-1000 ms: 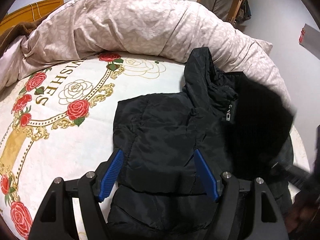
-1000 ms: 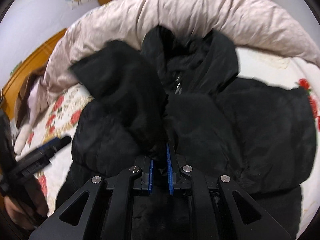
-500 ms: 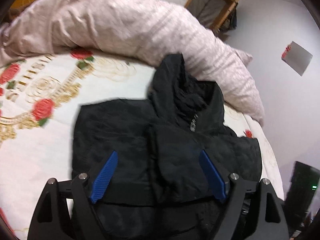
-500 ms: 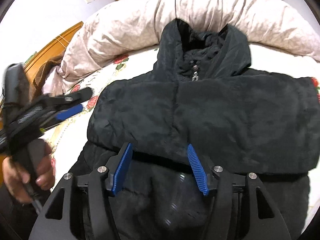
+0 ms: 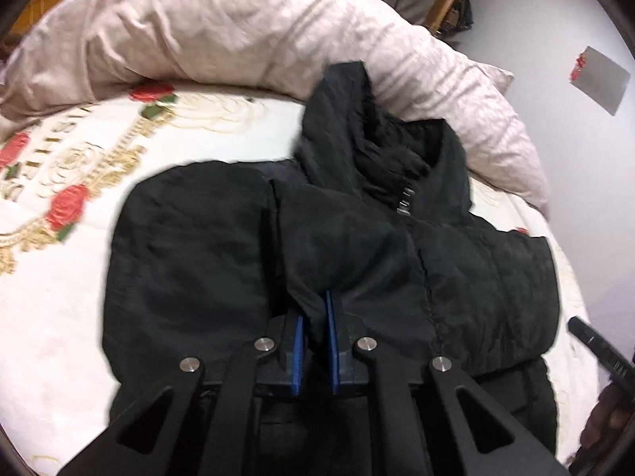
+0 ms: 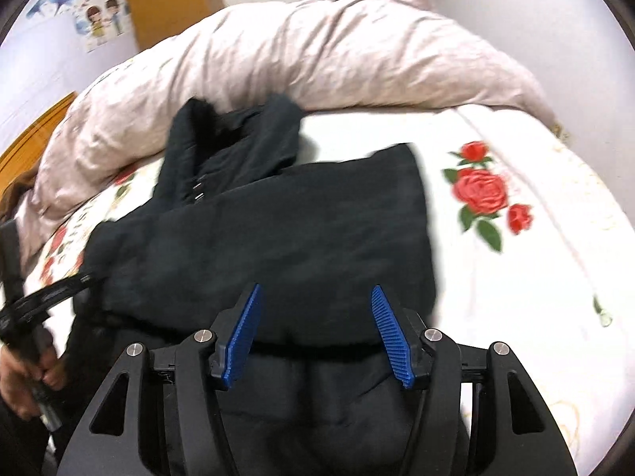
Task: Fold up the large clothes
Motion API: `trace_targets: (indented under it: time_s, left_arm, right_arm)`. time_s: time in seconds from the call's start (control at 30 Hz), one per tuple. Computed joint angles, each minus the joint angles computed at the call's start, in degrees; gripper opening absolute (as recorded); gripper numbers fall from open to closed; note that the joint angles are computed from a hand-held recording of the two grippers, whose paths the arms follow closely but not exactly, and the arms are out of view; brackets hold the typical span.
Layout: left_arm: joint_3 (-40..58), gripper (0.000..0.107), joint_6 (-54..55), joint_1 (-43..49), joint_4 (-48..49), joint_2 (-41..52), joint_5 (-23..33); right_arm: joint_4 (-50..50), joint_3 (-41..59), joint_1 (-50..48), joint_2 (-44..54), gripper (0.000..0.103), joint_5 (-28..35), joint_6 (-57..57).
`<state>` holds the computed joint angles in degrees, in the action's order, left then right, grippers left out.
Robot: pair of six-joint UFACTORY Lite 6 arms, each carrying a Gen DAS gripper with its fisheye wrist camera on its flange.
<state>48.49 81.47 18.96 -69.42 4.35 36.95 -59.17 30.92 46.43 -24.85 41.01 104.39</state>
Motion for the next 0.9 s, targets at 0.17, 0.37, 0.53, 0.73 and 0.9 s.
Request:
trace_targets:
  time_s: [0.17,0.37,0.53,0.73,0.9]
  left_arm:
    - [1.17,0.011,1.20,0.37,-0.45,3.47,-2.26]
    - [-0.62,0.012,7.69,-0.83,-4.12,3.46,-5.61]
    - [-1.00,0.016,8.71,-2.19,-4.73,3.71,-7.97]
    - [-3.40,0.029,4.13,3.13,1.34,-5.47,-4.97]
    - [-0.30,0.036,-0.25,2.48,1.08,-7.60,-3.19]
  right_arm:
    - [-7.46,3.96,-12.57,10.31,0.033,-10.27,-0.78]
    - [-25.35,4.52,-21.62,23.62,0.029,-21.87,15.21]
    - [-19.09,5.80,-21.06,23.39,0.029,-20.58,8.60]
    - [-10.39,2.65,-22.90,8.66,0.029,-18.30,-3.71]
    - [-12.48,5.81,-33.85,13.98,0.029,-25.25,-8.07]
